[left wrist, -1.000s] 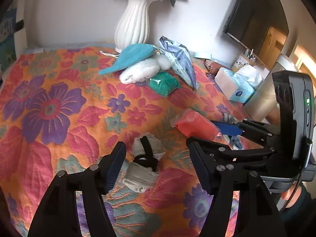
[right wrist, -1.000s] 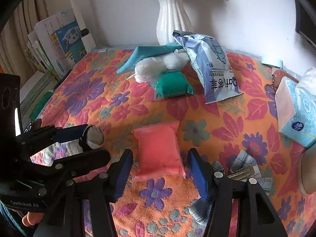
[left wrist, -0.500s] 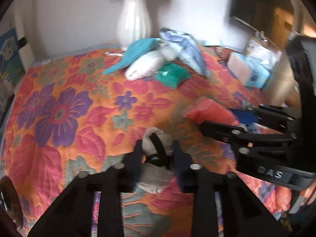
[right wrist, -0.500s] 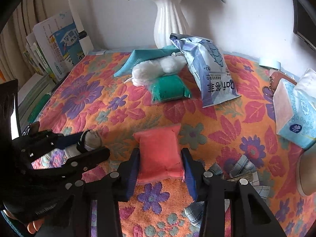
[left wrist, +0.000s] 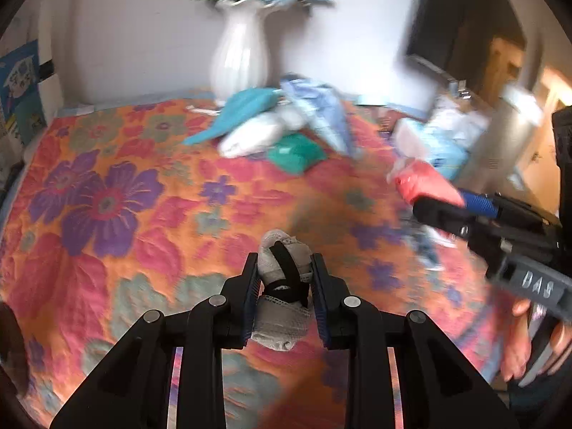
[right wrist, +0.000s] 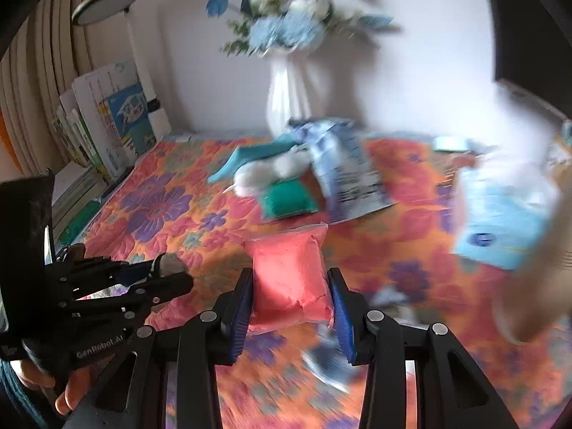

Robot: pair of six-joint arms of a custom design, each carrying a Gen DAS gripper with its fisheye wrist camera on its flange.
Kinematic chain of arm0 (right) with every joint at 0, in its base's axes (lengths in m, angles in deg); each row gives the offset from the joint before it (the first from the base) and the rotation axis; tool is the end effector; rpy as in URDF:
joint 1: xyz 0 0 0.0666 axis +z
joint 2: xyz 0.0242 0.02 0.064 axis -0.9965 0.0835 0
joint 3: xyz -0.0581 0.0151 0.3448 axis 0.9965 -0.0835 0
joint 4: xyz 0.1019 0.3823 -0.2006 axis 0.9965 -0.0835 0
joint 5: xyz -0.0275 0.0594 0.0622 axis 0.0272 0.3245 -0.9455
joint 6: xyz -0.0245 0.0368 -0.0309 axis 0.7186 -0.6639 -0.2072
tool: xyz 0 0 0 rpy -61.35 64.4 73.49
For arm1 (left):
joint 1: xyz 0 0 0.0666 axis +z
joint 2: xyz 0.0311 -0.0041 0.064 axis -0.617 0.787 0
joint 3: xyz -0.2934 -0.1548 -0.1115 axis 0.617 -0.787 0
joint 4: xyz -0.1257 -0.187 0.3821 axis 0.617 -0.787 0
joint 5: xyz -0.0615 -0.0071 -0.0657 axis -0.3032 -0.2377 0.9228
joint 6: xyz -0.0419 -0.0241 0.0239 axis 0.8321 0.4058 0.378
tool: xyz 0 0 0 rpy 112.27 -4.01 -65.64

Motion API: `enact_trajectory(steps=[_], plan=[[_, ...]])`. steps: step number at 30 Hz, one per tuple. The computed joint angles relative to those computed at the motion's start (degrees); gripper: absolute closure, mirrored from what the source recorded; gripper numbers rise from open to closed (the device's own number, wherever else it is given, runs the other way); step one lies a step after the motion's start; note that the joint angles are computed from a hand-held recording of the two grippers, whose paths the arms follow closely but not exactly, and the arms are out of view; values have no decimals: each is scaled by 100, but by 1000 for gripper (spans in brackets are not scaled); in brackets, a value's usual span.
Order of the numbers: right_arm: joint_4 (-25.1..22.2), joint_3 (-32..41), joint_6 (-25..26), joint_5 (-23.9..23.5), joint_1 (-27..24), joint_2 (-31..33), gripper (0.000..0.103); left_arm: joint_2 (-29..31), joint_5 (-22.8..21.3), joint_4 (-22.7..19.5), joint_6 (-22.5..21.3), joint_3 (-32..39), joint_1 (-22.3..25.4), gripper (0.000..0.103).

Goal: Organize soft objects
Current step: 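Carry the red pouch and small plush to the brown bowl and open both grippers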

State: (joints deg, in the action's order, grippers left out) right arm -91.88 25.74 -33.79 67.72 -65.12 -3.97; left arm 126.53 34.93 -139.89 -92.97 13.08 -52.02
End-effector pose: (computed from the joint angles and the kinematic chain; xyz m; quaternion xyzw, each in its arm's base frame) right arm 0.4965 0.1698 0.4200 0.1052 0.9031 0.0268 0.4154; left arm 0.6078 -0.1660 0.4212 0.2736 0.8827 -0.1994 0.3258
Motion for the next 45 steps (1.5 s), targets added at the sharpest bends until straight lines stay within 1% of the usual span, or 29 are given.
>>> enact_trajectory(steps=[2, 4, 6, 10, 12, 14, 16, 19, 21, 24, 25, 28, 30, 31, 33, 35, 36, 37, 39, 41, 42, 43, 45], plan=[[-62, -143, -9, 74, 23, -298, 63, -135, 152, 27, 30, -111, -79, 79], [-97, -367, -106, -13, 15, -699, 63, -261, 335, 16, 26, -188, -199, 79], [-185, -522, -188, 2, 46, -972, 63, -384, 377, 28, -32, -255, -354, 79], [-500, -938, -268, 453, 199, -1670, 63, -586, 531, 10, -212, -318, -704, 79], [-658, -1136, -349, 604, 208, -2007, 63, -639, 609, -20, -272, -309, -870, 79], [-827, -1291, -437, 685, 157, -2288, 63, -630, 838, -119, -306, -221, -1036, 79], [-1001, -1470, -527, 749, 31, -2618, 63, -562, 1086, -235, -318, -80, -1177, 79], [-1169, -1713, -633, 761, -226, -3083, 63, -467, 1313, -290, -289, 84, -1386, 79], [-1295, -1856, -690, 861, -377, -3395, 63, -404, 1413, -333, -271, 192, -1537, 79], [-1436, -2004, -724, 945, -656, -3787, 63, -299, 1440, -400, -307, 378, -1762, 79], [-1484, -2079, -745, 949, -806, -3982, 63, -228, 1435, -424, -324, 493, -1866, 79], [-1589, -2164, -743, 947, -1243, -4288, 63, -28, 1417, -450, -333, 795, -2095, 79], [-1610, -2186, -724, 829, -1600, -4401, 63, 85, 1320, -375, -251, 984, -2255, 79], [-1604, -2173, -725, 630, -1923, -4428, 63, 185, 1235, -329, -180, 1135, -2348, 79], [-1598, -2144, -753, 316, -2361, -4449, 63, 436, 1087, -358, -61, 1498, -2512, 79], [-1475, -2108, -792, -173, -2935, -4432, 63, 569, 842, -274, 90, 1682, -2650, 79], [-1429, -2068, -794, -409, -3183, -4377, 63, 645, 645, -237, 162, 1787, -2731, 79], [-1394, -1990, -809, -750, -3521, -4240, 63, 756, 405, -224, 234, 1930, -2826, 79], [-1453, -1775, -782, -1218, -3965, -3865, 63, 955, 17, -248, 346, 2186, -2976, 79], [-1418, -1590, -660, -1501, -4195, -3502, 63, 1102, -570, -92, 388, 2321, -3146, 79], [-1428, -1457, -522, -1603, -4265, -3267, 63, 1172, -773, -56, 390, 2398, -3201, 79], [-1441, -1401, -414, -1583, -4290, -3147, 63, 1306, -1045, -38, 352, 2536, -3274, 79], [-1542, -1157, -103, -1045, -4117, -2746, 63, 1534, -1375, -50, 313, 2786, -3349, 79]])
